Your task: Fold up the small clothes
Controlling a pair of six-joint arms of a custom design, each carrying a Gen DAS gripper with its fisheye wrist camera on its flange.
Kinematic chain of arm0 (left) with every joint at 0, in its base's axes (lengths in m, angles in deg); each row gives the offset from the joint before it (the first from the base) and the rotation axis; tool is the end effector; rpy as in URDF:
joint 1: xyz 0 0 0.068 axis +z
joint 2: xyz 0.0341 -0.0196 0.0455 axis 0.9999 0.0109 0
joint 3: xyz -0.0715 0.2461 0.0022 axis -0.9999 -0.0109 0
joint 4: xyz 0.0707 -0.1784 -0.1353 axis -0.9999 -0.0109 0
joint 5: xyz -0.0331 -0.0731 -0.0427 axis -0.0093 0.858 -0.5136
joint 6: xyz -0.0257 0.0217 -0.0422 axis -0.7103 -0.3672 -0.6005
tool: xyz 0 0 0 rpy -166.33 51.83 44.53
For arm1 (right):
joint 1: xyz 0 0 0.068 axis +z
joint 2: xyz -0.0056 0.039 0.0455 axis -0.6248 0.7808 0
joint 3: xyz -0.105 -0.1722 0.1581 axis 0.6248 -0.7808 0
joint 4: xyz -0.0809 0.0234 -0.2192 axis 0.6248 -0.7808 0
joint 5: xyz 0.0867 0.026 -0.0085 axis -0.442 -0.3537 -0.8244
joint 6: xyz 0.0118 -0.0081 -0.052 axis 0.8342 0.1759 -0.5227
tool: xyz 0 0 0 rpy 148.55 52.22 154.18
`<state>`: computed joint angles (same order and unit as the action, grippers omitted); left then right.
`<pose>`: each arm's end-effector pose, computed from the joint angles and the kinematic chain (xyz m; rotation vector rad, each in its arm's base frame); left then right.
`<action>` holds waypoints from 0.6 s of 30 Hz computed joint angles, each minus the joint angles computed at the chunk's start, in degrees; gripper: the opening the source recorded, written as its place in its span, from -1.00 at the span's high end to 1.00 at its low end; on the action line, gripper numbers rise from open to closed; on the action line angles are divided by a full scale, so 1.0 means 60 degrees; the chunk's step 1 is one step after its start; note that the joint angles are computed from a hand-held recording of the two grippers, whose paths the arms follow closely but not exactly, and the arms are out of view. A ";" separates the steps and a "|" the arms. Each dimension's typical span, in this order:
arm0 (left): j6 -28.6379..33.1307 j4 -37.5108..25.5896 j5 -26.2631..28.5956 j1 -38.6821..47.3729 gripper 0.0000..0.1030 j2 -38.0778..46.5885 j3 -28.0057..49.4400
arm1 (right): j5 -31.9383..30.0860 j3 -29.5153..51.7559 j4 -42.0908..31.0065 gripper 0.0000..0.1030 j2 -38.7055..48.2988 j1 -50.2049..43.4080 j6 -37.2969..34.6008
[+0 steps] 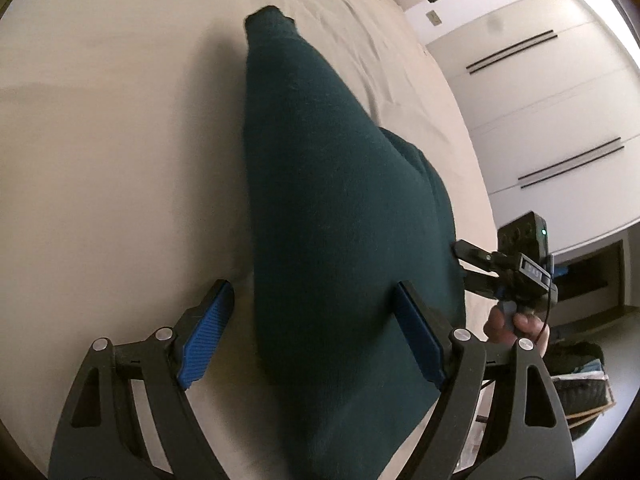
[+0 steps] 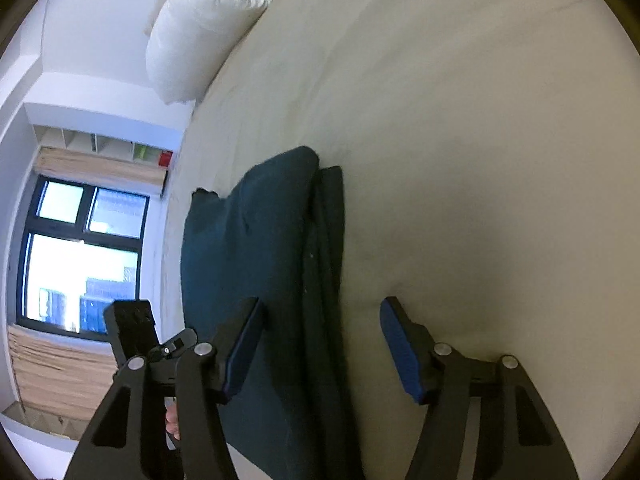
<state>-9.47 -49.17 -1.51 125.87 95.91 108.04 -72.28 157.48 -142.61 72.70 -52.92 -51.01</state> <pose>0.2081 0.1230 0.1652 -0.2057 2.6312 -0.9705 0.3212 -0.0536 0.1762 0.0258 2.7043 1.2277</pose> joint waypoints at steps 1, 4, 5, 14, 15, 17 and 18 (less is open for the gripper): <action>-0.0077 -0.0008 -0.0034 -0.0122 -0.57 0.0090 0.0084 | 0.0090 0.0080 -0.0063 -0.25 0.0010 0.0165 0.0008; -0.0129 -0.0053 -0.0161 -0.0374 -0.57 0.0024 0.0064 | 0.0114 0.0261 -0.0484 -0.25 0.0041 0.0453 -0.0252; -0.0078 -0.0072 -0.0240 -0.0473 -0.57 0.0003 0.0006 | 0.0170 0.0351 -0.0654 -0.25 0.0077 0.0599 -0.0358; -0.1443 0.0598 -0.0845 -0.1511 -0.17 -0.0757 -0.0273 | 0.0350 -0.0184 -0.0325 -0.13 -0.0355 0.1271 -0.0146; -0.1693 0.0733 -0.0976 -0.1699 -0.14 -0.0885 -0.0307 | 0.0487 -0.0311 -0.0026 -0.02 -0.0464 0.1395 0.0161; -0.2100 0.0887 -0.1176 -0.2054 -0.01 -0.0993 -0.0209 | 0.0740 -0.0589 0.0448 0.13 -0.0730 0.1569 0.0706; -0.2257 0.0941 -0.1281 -0.2223 0.03 -0.1060 -0.0169 | 0.0913 -0.0723 0.0654 0.25 -0.0883 0.1654 0.0878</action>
